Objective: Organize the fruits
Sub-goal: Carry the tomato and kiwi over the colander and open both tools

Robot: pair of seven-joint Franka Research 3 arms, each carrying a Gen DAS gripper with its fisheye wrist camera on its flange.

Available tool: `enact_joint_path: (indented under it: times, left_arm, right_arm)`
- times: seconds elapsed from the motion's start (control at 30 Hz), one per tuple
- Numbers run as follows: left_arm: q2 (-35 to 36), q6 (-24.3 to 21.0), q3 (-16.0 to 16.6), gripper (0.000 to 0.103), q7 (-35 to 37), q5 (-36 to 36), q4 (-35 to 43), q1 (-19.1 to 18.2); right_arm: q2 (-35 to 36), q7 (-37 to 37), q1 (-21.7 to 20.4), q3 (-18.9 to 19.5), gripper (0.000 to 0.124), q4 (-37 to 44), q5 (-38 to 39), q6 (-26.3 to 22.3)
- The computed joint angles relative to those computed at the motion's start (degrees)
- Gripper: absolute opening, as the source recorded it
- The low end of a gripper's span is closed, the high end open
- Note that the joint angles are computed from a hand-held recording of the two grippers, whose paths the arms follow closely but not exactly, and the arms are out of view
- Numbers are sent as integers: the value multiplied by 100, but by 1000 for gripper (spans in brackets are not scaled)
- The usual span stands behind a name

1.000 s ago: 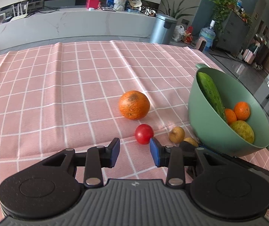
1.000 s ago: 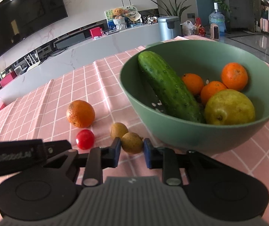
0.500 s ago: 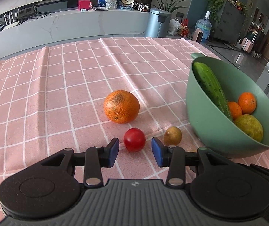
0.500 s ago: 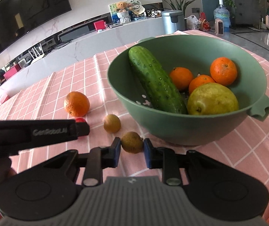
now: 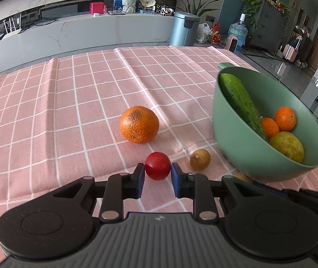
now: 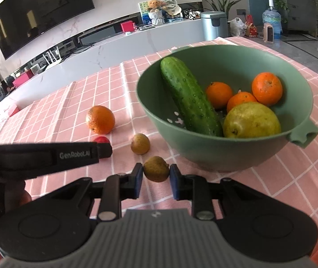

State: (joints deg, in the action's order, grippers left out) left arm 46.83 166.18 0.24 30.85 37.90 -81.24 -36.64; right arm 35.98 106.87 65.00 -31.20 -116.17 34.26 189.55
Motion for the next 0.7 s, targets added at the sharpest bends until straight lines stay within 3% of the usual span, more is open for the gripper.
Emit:
enact_joint_path:
  times: [0.17, 0.5, 0.7]
  left_arm:
    - [-411, -147, 67, 28, -194, 179, -357, -179]
    - [-842, -543, -215, 28, -346, 532, -406, -269]
    - [-730, -483, -568, 28, -20, 330, -76, -107]
  right_arm:
    - [-521, -409, -361, 414, 22, -336, -127, 248]
    - [-1694, -1632, -1040, 1228, 21, -1379, -313, 1179]
    - [-2289, -2090, -1725, 1647, 22, -1817, -483, 1180]
